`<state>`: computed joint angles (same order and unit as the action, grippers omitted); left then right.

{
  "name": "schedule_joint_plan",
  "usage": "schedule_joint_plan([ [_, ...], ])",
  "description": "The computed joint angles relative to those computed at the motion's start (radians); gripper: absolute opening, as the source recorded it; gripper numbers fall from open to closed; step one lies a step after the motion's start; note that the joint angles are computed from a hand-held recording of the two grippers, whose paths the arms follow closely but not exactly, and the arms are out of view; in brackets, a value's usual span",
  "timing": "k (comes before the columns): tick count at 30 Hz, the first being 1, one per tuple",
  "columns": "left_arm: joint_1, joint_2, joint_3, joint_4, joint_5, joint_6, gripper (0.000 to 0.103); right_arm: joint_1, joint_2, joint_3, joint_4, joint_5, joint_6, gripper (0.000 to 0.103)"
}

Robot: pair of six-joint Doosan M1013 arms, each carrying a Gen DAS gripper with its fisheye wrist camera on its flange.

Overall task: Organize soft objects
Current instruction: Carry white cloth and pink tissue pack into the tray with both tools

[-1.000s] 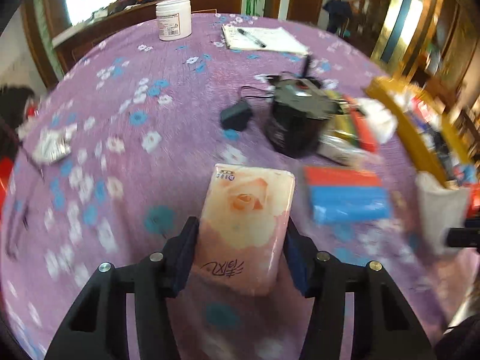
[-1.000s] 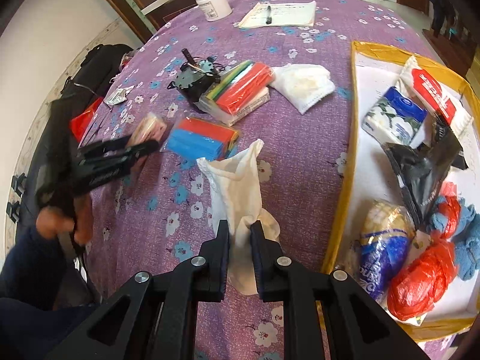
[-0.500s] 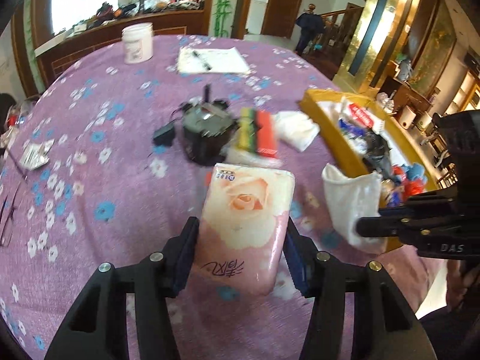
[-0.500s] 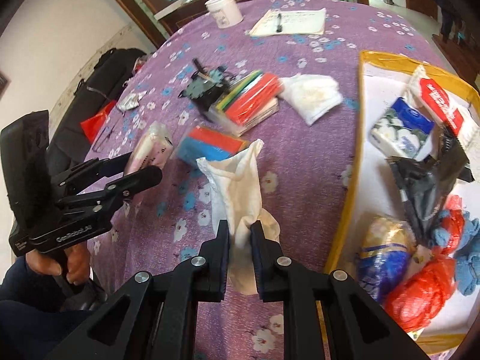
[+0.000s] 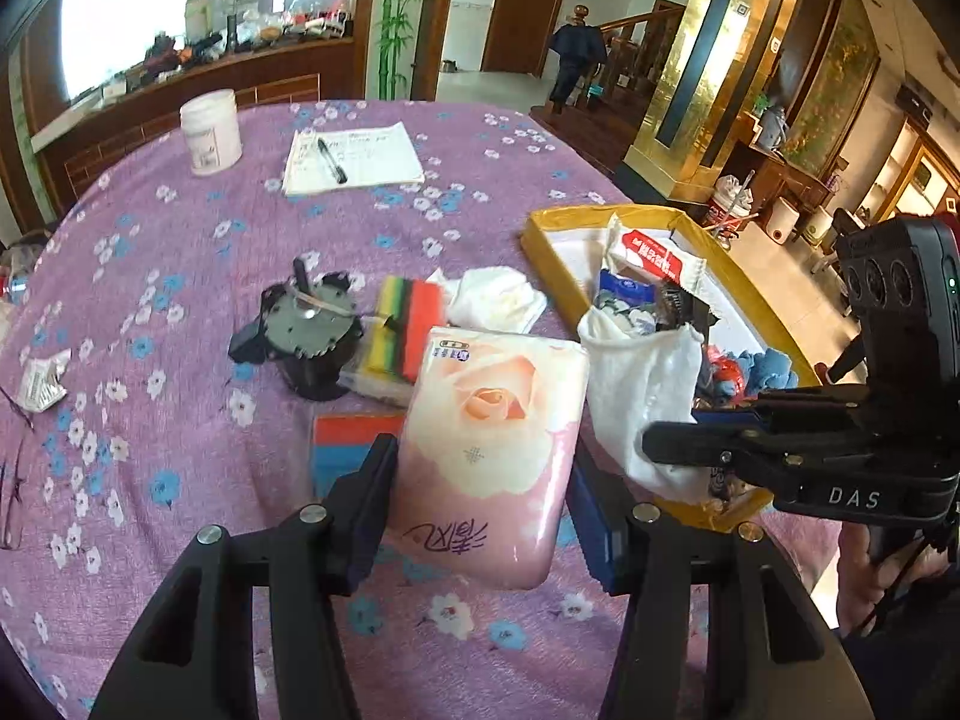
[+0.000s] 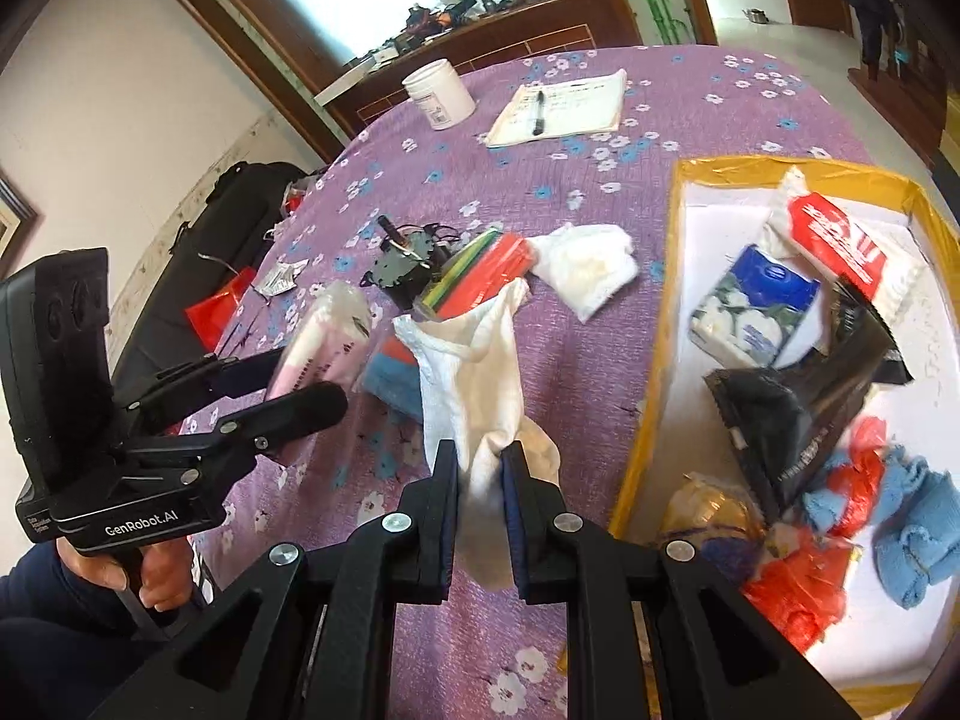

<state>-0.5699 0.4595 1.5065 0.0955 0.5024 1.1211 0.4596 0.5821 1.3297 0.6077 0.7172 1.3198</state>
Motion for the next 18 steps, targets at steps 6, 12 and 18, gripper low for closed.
schedule_joint_plan([
  [6, -0.013, 0.017, -0.024, -0.058, -0.003, 0.044, 0.053, -0.018, -0.015, 0.021, -0.019, -0.004, 0.034, 0.016],
  [12, -0.022, 0.048, -0.079, -0.111, 0.008, 0.097, 0.053, -0.043, -0.034, 0.046, -0.019, -0.024, 0.048, 0.016],
  [18, -0.039, 0.101, -0.167, -0.144, 0.04, 0.146, 0.053, -0.086, -0.052, 0.069, -0.016, -0.051, 0.081, 0.016],
])
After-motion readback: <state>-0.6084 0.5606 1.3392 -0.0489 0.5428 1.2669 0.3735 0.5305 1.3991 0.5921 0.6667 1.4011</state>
